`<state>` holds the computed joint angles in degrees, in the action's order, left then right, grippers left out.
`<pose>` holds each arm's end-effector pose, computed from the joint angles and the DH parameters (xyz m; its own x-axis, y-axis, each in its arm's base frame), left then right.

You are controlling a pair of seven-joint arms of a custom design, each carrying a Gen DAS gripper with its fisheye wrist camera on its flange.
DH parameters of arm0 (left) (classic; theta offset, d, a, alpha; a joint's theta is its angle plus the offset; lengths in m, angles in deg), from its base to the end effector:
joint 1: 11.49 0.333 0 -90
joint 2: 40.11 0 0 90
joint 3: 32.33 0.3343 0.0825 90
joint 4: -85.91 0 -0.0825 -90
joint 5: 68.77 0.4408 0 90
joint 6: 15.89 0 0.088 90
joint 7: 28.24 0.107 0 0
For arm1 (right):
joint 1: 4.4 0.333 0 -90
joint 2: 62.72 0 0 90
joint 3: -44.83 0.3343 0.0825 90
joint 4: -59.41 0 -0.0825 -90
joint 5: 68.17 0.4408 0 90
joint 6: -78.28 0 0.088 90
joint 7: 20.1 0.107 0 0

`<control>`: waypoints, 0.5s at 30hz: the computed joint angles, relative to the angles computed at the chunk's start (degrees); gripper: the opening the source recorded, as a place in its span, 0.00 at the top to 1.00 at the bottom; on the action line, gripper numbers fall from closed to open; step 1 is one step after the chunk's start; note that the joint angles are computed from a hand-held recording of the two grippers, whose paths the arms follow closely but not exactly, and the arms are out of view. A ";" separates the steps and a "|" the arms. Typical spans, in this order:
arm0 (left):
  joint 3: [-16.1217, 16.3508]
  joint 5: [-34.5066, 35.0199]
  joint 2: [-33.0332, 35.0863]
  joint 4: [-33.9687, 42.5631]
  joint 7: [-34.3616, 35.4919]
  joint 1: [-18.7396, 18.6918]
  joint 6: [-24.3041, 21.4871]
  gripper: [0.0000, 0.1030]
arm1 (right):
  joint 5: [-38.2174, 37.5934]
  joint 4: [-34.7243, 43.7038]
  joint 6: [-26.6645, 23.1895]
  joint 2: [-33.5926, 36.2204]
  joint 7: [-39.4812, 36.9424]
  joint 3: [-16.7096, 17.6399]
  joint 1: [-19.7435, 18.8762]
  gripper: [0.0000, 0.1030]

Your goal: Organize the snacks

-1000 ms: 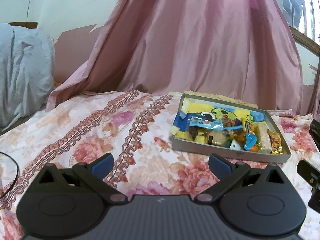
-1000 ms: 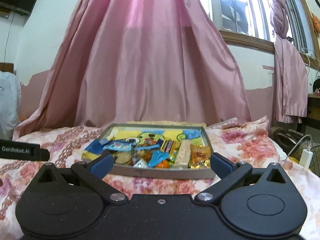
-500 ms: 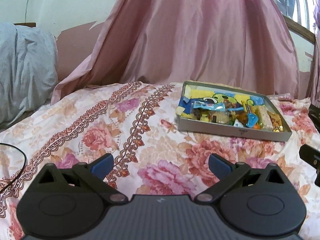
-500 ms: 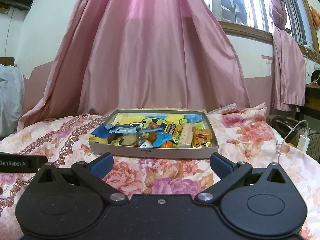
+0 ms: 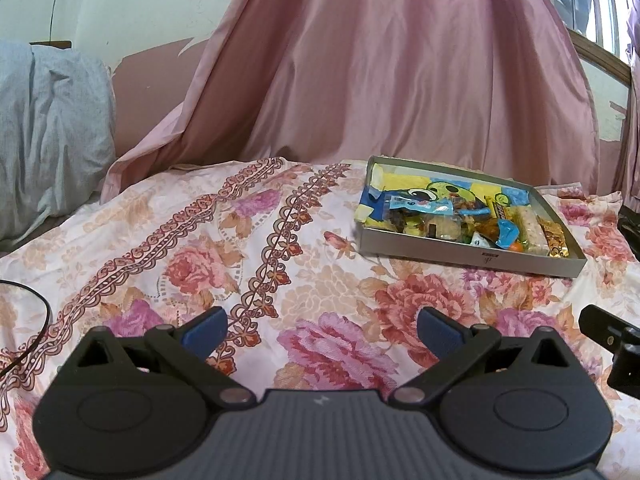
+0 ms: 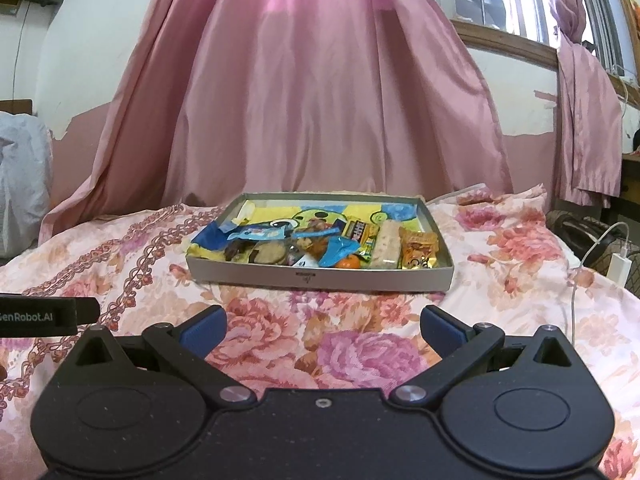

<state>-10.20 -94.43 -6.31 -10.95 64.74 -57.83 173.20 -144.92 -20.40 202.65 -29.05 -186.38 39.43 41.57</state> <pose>0.6998 -0.3280 0.3868 -0.2283 -0.9688 0.0965 -0.4889 0.0283 -0.8719 0.6289 0.5108 0.4079 -0.3401 -0.9403 0.0157 -0.3389 0.1070 -0.9347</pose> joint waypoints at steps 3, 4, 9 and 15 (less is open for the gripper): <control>-0.21 0.09 0.04 0.03 -0.05 0.32 -0.01 0.00 | 0.36 -0.03 0.44 0.03 -0.01 0.13 -0.15 0.01; -0.20 0.08 0.07 0.06 -0.09 0.37 -0.03 0.00 | 0.52 0.07 0.52 0.11 -0.17 0.15 -0.21 0.01; 0.06 -0.10 0.07 0.01 -0.26 0.21 0.05 0.00 | 1.03 0.36 0.89 0.35 -0.67 0.08 -0.21 0.01; -0.12 -0.07 0.03 0.00 -0.15 0.37 0.20 0.00 | 1.27 0.48 1.10 0.45 -0.96 -0.10 -0.09 0.01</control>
